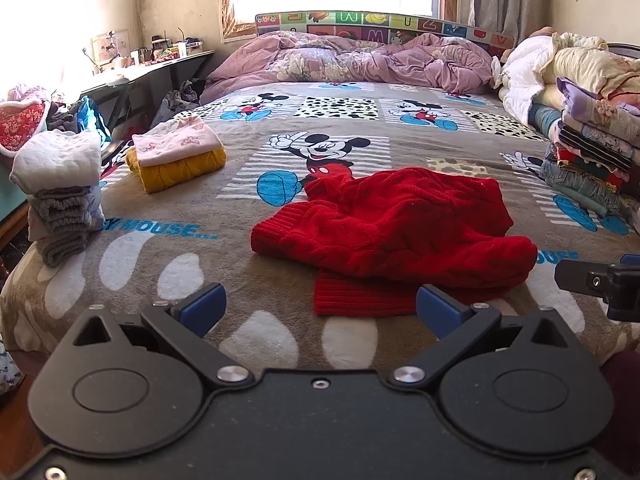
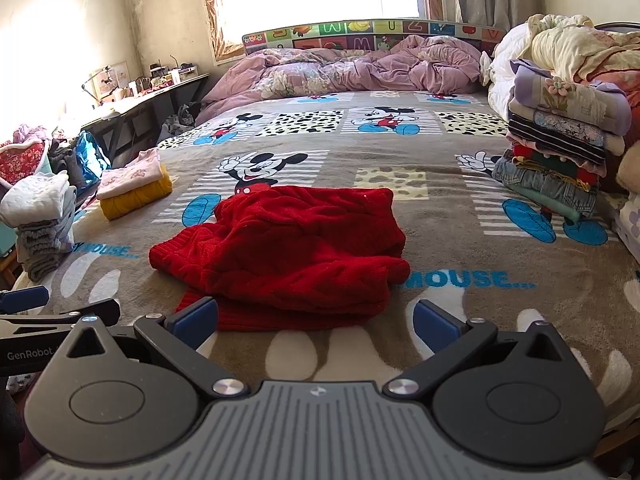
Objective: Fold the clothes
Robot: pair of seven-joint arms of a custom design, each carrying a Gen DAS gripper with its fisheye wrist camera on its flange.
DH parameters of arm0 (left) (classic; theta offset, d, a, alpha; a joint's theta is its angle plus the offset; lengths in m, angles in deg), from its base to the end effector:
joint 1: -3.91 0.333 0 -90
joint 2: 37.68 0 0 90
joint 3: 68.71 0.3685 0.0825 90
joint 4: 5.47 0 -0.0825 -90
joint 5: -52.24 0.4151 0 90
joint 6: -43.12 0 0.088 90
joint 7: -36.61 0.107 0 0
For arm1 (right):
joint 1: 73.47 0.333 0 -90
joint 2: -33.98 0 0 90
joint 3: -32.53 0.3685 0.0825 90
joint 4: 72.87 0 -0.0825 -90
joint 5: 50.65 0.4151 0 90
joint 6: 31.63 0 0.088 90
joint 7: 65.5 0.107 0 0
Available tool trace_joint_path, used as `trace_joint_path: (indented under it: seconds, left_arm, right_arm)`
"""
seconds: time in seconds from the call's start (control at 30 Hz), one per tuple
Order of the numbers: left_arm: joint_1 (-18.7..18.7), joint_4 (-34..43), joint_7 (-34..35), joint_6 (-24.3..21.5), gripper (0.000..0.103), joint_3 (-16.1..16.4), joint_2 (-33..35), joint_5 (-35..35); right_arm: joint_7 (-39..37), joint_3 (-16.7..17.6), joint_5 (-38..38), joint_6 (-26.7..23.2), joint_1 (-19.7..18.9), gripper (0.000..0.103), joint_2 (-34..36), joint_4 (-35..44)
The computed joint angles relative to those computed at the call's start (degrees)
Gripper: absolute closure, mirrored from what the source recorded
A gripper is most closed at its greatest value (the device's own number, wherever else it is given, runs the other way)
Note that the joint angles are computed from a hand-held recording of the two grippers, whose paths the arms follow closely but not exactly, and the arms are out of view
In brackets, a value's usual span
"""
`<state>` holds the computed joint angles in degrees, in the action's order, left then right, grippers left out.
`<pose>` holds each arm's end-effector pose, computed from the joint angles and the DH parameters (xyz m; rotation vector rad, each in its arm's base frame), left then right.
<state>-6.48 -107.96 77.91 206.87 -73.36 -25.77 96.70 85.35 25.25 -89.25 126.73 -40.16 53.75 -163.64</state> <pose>0.6682 -0.2139 0.5641 -1.6018 1.6966 -0.8500 0.6592 0.3688 0.5688 -1.5669 1.6567 -0.6753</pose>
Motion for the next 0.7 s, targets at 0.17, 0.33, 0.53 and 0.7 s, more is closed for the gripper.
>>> trace_joint_path:
  seconds: [0.17, 0.33, 0.53, 0.7]
  left_arm:
    - [0.64, 0.24, 1.54, -0.81, 0.0, -0.54, 0.12, -2.42]
    - [-0.31, 0.34, -0.41, -0.75, 0.0, 0.36, 0.21, 0.08]
    - [0.23, 0.31, 0.58, -0.71, 0.0, -0.31, 0.32, -1.26]
    - [0.12, 0.12, 0.81, -0.59, 0.0, -0.18, 0.25, -1.42]
  right_arm:
    - [0.3, -0.22, -0.54, -0.01, 0.09, 0.0, -0.11, -0.23]
    - [0.58, -0.15, -0.93, -0.2, 0.08, 0.0, -0.08, -0.2]
    - [0.53, -0.25, -0.52, 0.57, -0.19, 0.0, 0.11, -0.56]
    - [0.12, -0.15, -0.03, 0.41, -0.19, 0.0, 0.17, -0.38]
